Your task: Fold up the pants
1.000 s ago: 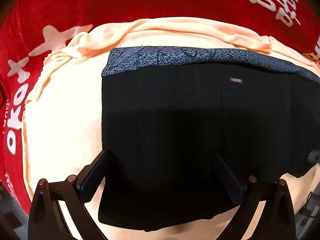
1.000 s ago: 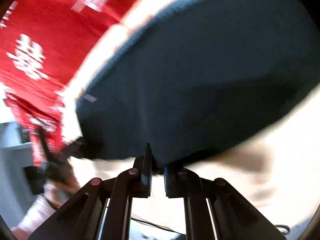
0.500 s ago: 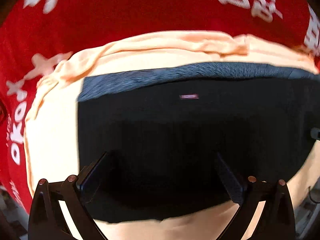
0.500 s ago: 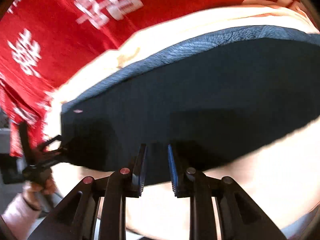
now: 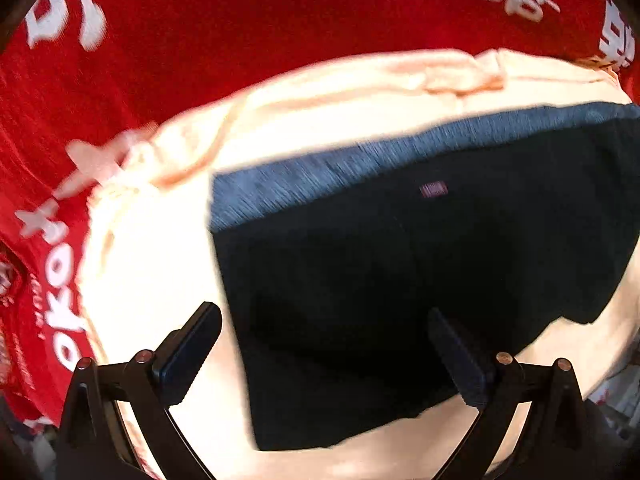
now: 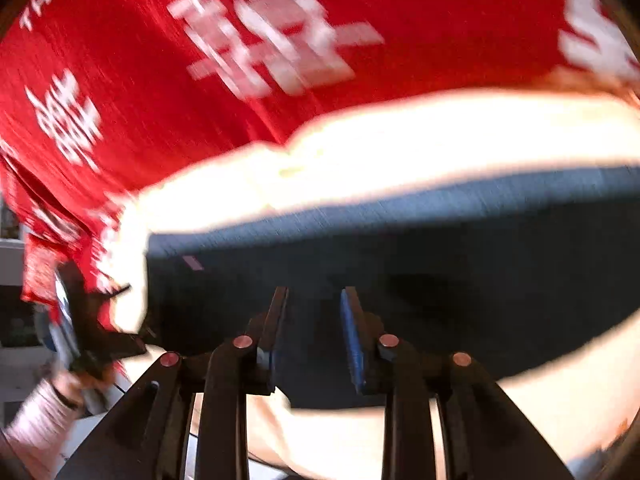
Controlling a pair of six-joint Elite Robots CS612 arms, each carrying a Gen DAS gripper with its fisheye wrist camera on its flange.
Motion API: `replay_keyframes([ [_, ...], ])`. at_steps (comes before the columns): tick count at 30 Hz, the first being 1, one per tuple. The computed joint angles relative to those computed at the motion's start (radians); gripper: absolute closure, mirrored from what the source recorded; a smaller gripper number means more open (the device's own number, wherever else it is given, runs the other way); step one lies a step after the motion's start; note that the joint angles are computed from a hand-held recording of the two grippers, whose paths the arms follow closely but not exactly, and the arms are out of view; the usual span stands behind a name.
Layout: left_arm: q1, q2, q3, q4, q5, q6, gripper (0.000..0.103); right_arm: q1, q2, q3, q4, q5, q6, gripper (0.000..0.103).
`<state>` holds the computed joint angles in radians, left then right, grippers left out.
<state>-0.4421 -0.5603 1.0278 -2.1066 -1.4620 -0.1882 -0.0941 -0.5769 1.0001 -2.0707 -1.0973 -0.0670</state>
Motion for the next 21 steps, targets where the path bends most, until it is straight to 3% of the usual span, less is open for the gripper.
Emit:
replay_keyframes([
  [2, -0.004, 0.003, -0.014, -0.032, 0.103, 0.042, 0.000, 0.011, 0.042, -0.098, 0.033, 0.013, -0.027, 0.073],
  [4, -0.003, 0.014, -0.045, -0.036, 0.109, 0.031, 0.000, 0.029, 0.066, -0.149, 0.052, -0.028, -0.058, 0.063],
  [7, -0.005, 0.037, -0.095, -0.068, -0.005, -0.056, 0.000, 0.030, 0.087, -0.181, 0.093, -0.154, -0.084, 0.061],
  [11, -0.052, 0.074, -0.135, -0.122, -0.123, -0.139, 0.000, -0.017, 0.058, -0.082, 0.061, -0.232, -0.047, 0.061],
  [14, -0.095, 0.151, -0.260, -0.079, -0.128, -0.226, 0.000, -0.044, 0.052, -0.033, -0.042, -0.282, -0.080, 0.061],
  [16, -0.121, 0.193, -0.320, -0.068, -0.069, -0.282, 0.000, -0.064, 0.066, -0.038, -0.072, -0.275, -0.070, 0.061],
  [19, -0.129, 0.266, -0.442, 0.025, -0.031, -0.358, 0.000, -0.098, 0.093, -0.067, -0.085, -0.298, -0.072, 0.061],
  [21, -0.129, 0.299, -0.492, 0.084, -0.011, -0.417, 0.000, -0.113, 0.106, -0.070, -0.135, -0.355, -0.088, 0.061],
])
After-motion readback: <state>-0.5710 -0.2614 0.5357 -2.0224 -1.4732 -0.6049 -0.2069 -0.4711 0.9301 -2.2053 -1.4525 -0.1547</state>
